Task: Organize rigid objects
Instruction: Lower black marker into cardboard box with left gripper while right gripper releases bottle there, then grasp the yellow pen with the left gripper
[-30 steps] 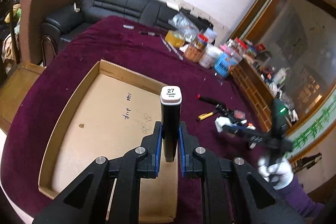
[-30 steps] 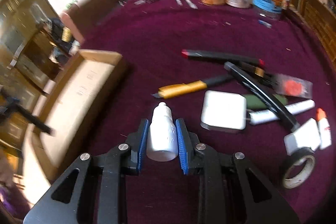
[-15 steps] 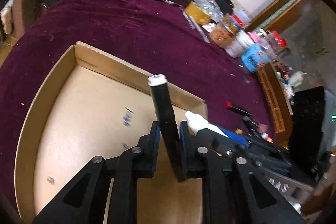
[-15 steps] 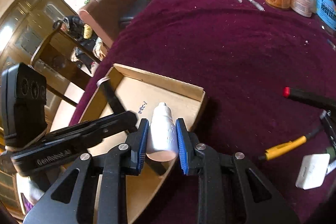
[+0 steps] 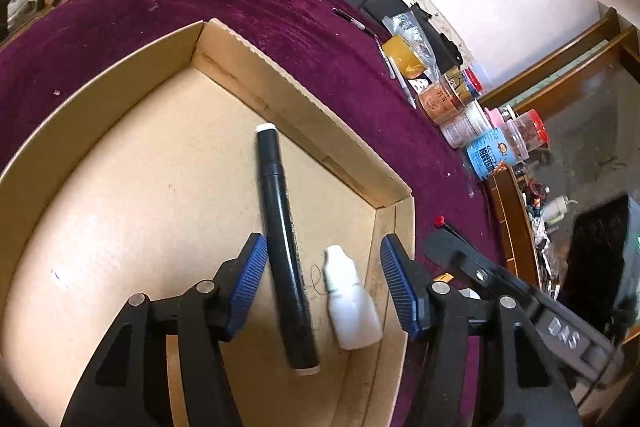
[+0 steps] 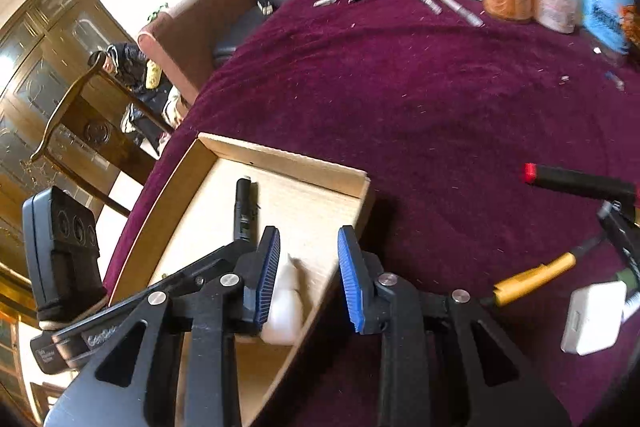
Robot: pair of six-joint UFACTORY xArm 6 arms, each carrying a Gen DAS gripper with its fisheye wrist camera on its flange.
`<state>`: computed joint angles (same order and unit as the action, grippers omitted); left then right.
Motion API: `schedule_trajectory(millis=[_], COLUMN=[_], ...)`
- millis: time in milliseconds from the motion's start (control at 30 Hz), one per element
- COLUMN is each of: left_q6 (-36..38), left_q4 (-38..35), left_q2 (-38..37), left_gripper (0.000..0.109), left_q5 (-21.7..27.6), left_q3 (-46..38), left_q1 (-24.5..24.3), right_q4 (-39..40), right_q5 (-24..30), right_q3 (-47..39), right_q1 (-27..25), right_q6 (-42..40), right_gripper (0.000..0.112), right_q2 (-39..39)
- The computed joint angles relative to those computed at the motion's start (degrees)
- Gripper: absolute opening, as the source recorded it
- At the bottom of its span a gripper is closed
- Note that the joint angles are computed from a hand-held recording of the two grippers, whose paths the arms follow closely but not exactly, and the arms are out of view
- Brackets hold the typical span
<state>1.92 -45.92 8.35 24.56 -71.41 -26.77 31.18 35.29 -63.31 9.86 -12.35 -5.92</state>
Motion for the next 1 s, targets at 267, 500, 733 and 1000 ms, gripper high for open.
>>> schedule_trajectory(millis=[267,500,733,1000], left_q6=[-10.0,-10.6,-16.3,-17.9], left_q4=[13.7,16.5,33.5,42.7], left_q2=[0.4,-2.6,-5.8,9.9], left_gripper=[0.057,0.060,0.067,0.066], left_q5=[-1.8,-1.5,-2.3,13.8], left_q3=[-0.3,0.7,-1.0,-20.4], left_q1=[-3.3,-3.7,-9.9,-15.8], right_q4=[-0.6,-18.1,-19.7,-0.1], right_q5=[-6.7,-13.7,-17.2,-22.8], right_q3=[16.1,32.8,32.3,25.8], right_q1=[-3.4,-14.0,-25.6,-29.0], right_q6=[-2.4,8.4,7.9,-5.4], right_gripper=[0.034,0.045,0.095,0.094], right_q2=[-16.8,-36.1,-33.0,-17.9])
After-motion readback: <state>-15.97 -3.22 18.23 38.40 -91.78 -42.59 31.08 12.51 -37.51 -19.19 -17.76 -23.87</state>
